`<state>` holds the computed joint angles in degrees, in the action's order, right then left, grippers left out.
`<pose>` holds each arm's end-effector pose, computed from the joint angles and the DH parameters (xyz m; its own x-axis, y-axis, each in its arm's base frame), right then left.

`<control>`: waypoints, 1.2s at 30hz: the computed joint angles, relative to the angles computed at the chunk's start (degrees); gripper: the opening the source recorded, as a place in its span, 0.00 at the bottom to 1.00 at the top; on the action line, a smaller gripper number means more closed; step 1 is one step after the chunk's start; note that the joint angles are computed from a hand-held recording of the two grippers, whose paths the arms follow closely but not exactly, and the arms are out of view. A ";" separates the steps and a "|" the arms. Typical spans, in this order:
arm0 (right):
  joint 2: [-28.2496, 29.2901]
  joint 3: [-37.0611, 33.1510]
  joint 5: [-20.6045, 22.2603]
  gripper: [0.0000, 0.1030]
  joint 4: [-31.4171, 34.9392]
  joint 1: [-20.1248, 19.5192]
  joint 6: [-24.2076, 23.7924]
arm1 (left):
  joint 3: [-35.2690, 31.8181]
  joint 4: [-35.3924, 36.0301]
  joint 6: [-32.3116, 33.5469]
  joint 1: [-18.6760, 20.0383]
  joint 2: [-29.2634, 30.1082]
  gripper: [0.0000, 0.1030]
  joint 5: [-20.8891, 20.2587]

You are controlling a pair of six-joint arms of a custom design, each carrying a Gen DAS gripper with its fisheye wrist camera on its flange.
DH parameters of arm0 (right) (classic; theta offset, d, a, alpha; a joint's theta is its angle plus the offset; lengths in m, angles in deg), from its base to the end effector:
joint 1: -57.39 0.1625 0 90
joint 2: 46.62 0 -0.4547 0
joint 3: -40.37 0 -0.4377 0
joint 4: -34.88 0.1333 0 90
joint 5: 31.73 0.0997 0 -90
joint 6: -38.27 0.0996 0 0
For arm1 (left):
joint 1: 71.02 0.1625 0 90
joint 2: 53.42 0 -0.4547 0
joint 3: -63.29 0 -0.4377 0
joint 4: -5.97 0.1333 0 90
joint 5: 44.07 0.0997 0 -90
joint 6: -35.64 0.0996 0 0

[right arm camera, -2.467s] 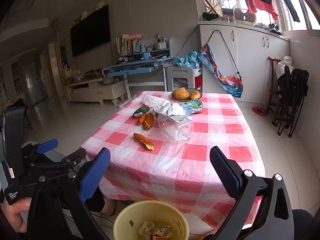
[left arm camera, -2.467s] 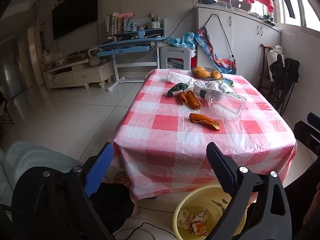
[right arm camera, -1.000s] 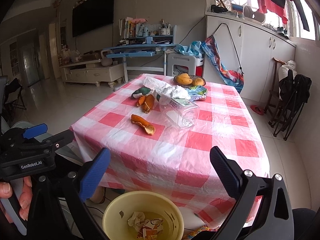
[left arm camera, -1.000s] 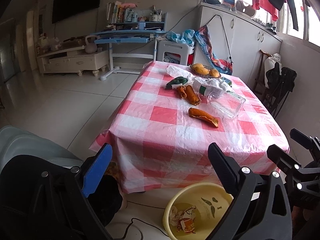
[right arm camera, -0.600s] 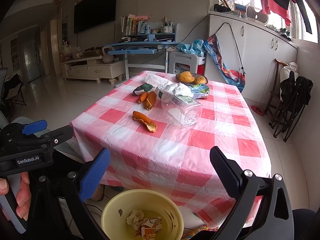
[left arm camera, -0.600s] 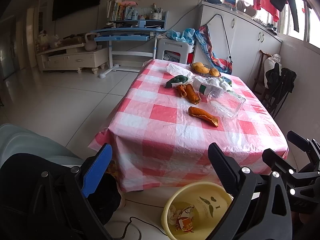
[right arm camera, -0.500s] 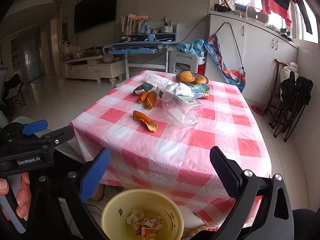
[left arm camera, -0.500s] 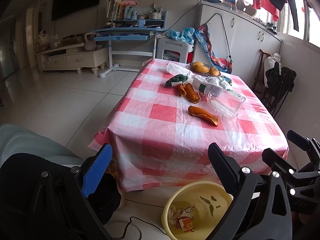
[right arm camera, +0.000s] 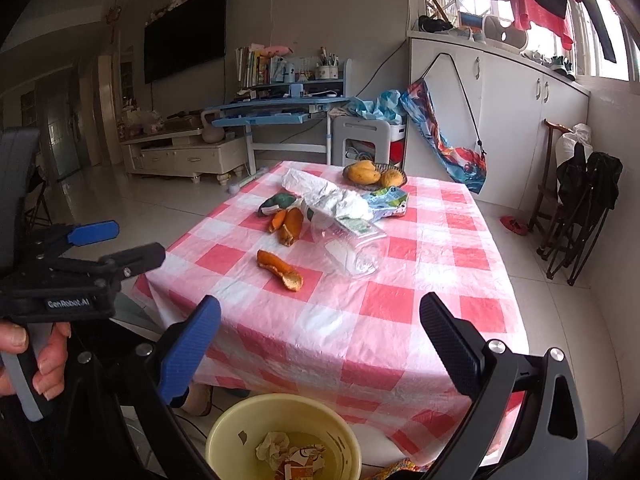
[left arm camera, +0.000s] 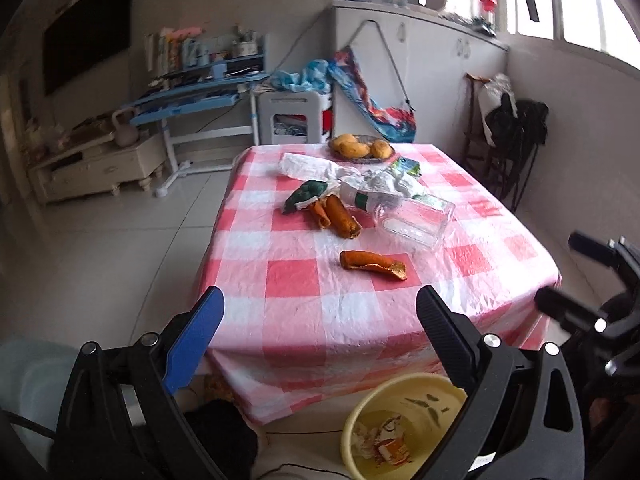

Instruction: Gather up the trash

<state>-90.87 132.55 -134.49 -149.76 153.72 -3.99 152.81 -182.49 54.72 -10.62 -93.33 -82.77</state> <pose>0.1942 -0.7412 0.1608 -0.6797 -0.4196 0.6016 -0.7198 0.5395 -0.4369 -0.1844 -0.7519 0.1549 -0.6819 -0.0040 -0.7315 0.5798 0.6068 -0.5437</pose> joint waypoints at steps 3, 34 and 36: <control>0.23 -2.51 1.02 0.93 0.83 -0.29 0.18 | -3.74 3.99 8.36 0.60 1.43 0.91 -2.71; 7.71 -21.08 2.32 0.93 18.09 -2.07 8.82 | -30.07 42.17 19.69 7.80 12.76 0.54 -16.09; 7.38 -20.90 2.53 0.93 17.92 -2.32 10.12 | -29.50 43.53 17.99 7.70 12.11 0.47 -15.73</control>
<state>-83.49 111.65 -131.96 -131.85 151.40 6.13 123.31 -138.96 72.71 -2.92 -81.22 -98.50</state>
